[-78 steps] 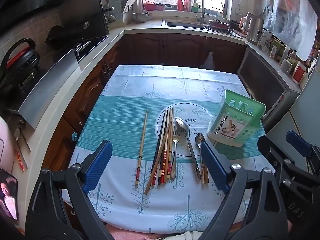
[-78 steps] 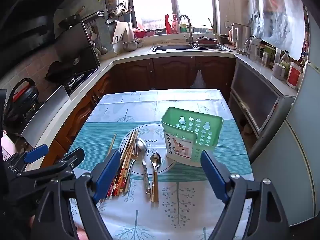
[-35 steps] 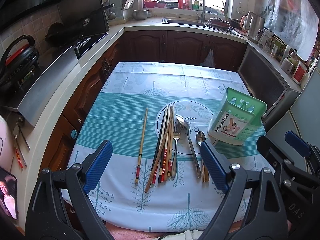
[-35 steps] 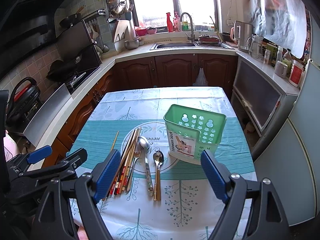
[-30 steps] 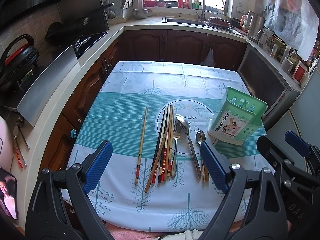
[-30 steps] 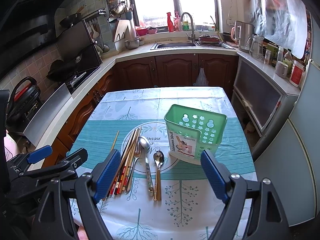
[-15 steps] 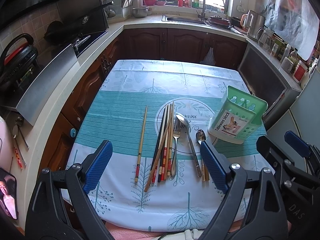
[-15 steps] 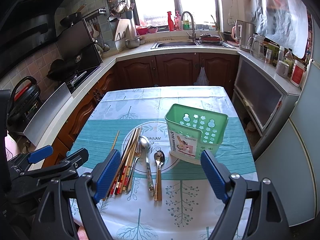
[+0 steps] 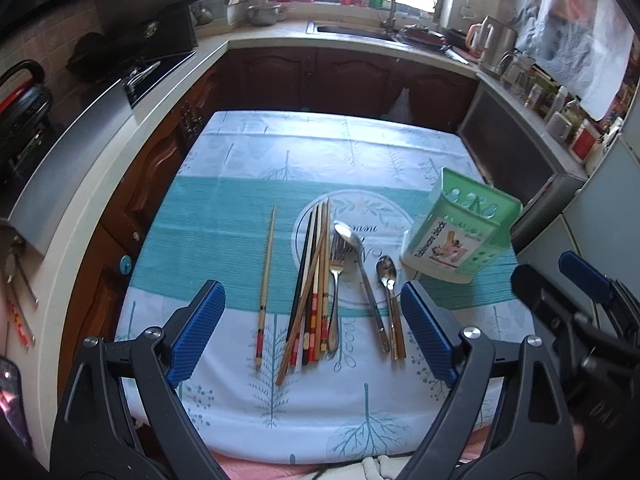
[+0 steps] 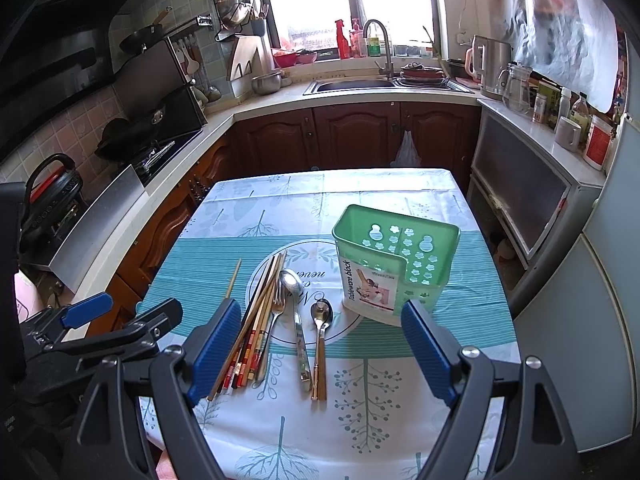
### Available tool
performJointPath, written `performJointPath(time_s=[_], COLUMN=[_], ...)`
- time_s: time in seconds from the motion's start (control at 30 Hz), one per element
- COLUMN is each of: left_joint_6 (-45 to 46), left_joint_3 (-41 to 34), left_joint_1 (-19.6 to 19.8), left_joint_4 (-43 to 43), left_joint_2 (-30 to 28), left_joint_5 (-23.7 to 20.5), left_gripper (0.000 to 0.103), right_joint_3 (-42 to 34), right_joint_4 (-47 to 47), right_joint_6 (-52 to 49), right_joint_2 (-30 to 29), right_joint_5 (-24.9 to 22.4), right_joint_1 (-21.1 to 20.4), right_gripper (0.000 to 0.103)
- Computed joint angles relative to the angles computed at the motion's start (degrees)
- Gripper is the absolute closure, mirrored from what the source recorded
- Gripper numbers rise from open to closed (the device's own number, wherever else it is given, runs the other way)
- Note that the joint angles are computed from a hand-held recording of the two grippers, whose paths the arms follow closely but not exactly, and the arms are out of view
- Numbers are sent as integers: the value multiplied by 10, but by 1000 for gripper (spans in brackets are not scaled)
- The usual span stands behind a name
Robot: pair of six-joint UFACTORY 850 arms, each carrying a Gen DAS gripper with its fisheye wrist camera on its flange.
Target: Organize utensils
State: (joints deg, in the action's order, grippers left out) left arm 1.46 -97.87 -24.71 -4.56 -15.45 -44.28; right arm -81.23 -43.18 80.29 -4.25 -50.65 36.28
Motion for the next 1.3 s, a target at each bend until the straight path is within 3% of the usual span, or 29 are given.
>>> performJointPath(time_s=[0.17,0.4,0.57,0.63,0.77,0.87,0.97,1.17,1.3], left_joint_6=[6,49,91,89,56,41,33,23,27], left_joint_3=[-29,-116,-213,-225,-266,-312,-375,-450,-404], left_joint_1=[13,40,56,54,48,52,57,60,58], left_joint_4=[-1,-25,-66,-57,-9,-9,-12,-14,-21], left_joint_2=[-17,-76,-148,-163,-210,-257,-310,-381,-365], left_joint_5=[21,6,-84,-91,-104,-133,-178,-223,-207], left_gripper=[14,14,14,14,14,17,28,33,33], right_joint_3=[2,-13,-41,-51,-97,-122,-151,-222,-271], right_joint_4=[-5,-62,11,51,158,228,307,362,380], right_joint_6=[-9,4,-84,-129,-254,-329,-385,-446,-479], right_joint_2=[6,3,-9,-17,-62,-95,-135,-224,-284], right_joint_5=[18,7,47,65,53,55,43,-10,-59], right_joint_1=[-6,-18,-60,-79,-101,-111,-122,-135,-141], right_gripper=[20,20,20,20,22,38,48,49,51])
